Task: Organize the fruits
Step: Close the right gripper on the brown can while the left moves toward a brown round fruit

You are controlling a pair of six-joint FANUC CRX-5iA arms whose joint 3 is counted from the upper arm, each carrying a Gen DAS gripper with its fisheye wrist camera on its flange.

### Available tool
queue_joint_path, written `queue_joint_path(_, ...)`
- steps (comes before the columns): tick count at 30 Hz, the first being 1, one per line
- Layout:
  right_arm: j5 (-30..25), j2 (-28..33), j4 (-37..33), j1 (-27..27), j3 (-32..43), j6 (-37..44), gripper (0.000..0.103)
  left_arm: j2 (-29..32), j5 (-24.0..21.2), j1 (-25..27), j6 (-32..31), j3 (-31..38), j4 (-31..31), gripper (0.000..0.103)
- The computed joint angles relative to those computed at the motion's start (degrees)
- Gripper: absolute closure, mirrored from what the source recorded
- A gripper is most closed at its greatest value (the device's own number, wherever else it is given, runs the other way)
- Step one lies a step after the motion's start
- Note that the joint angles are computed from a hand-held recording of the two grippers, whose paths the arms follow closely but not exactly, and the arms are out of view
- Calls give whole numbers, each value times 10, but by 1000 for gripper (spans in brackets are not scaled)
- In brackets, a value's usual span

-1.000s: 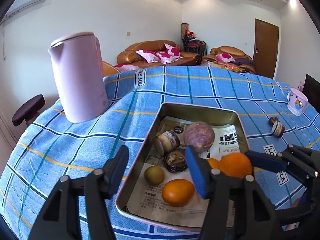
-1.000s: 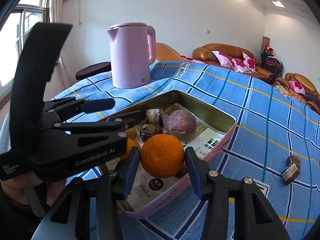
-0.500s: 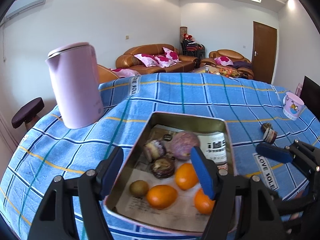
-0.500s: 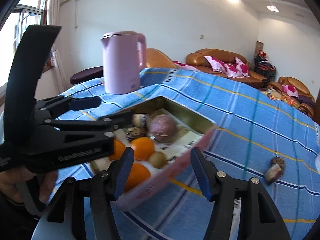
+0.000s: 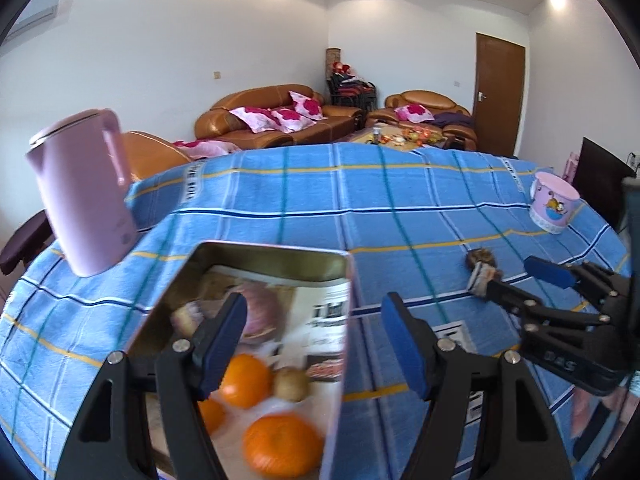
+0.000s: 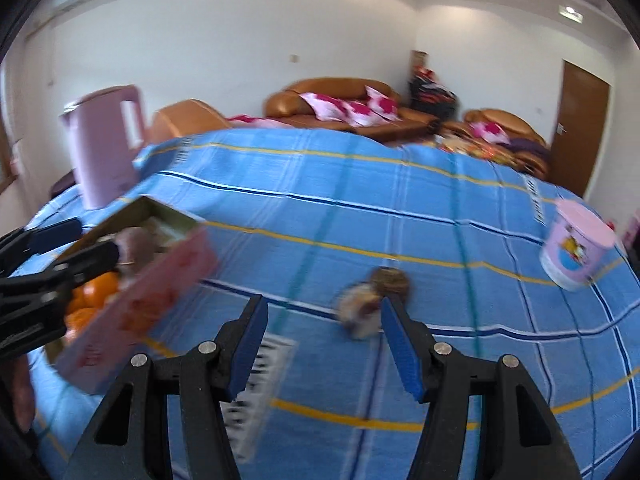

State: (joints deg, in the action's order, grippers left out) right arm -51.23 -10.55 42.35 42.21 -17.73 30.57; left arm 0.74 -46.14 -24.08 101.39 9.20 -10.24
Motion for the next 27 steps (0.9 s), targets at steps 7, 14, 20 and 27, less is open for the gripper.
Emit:
queue_joint_path(7,2,25,-70,-29,31,27,42,40,-22,-18,-5,43,3,31)
queue_joint_path(14,-6,50,-107,-46,61,47,42,60,-37,-28,-8,65,-2,31)
queue_joint_path(20,1,47,-136,-55,64,54,57,74,-48,-36,-14,81,1,31)
queue_joint_path(27,7,14,-75,-64,20,-6,57,108,-61,-56,-33,115,17,31)
